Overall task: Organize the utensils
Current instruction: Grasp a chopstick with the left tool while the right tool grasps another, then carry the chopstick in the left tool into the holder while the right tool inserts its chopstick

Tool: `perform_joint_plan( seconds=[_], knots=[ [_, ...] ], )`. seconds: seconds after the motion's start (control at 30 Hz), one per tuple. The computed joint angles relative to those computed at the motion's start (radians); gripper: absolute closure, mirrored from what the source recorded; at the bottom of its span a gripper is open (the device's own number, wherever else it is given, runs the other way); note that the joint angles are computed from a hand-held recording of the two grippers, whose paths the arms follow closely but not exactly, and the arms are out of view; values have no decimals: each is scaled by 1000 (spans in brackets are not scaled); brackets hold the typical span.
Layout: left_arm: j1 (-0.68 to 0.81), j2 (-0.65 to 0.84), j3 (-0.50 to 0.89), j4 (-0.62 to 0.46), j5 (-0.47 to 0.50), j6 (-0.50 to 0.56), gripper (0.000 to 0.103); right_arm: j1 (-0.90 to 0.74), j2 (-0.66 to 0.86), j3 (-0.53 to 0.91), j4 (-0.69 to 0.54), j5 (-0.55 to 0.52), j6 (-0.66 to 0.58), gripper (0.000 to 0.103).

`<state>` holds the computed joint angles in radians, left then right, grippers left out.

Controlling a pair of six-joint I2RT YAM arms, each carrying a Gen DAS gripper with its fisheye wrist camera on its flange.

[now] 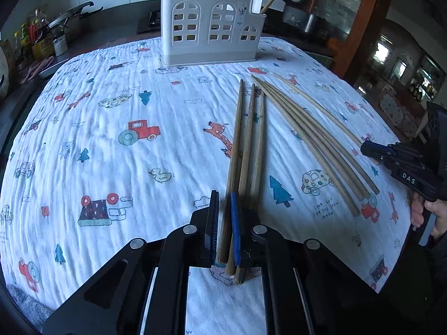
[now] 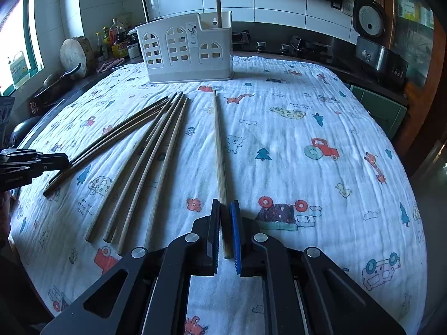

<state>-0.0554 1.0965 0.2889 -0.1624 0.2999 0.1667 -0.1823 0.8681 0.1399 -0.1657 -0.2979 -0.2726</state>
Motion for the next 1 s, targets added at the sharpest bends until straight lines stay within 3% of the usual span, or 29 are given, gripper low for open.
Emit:
perform_joint_plan(
  seconds=[0.33,0.7,0.83,1.0],
  knots=[
    [-29,61,1,51,-19,-13,95,9,-1,-4,7,14,0,95],
    [-70,44,-11,73,-69,-99,95,47,-8,-10,22,53,30,95],
    [-46,7,-7,40,-40,-105,96,45,-77,-10,-25,52,35,95],
    [-19,-134,7,-66,-21,-89,96,21,-239,28,-174,27,27,95]
  ],
)
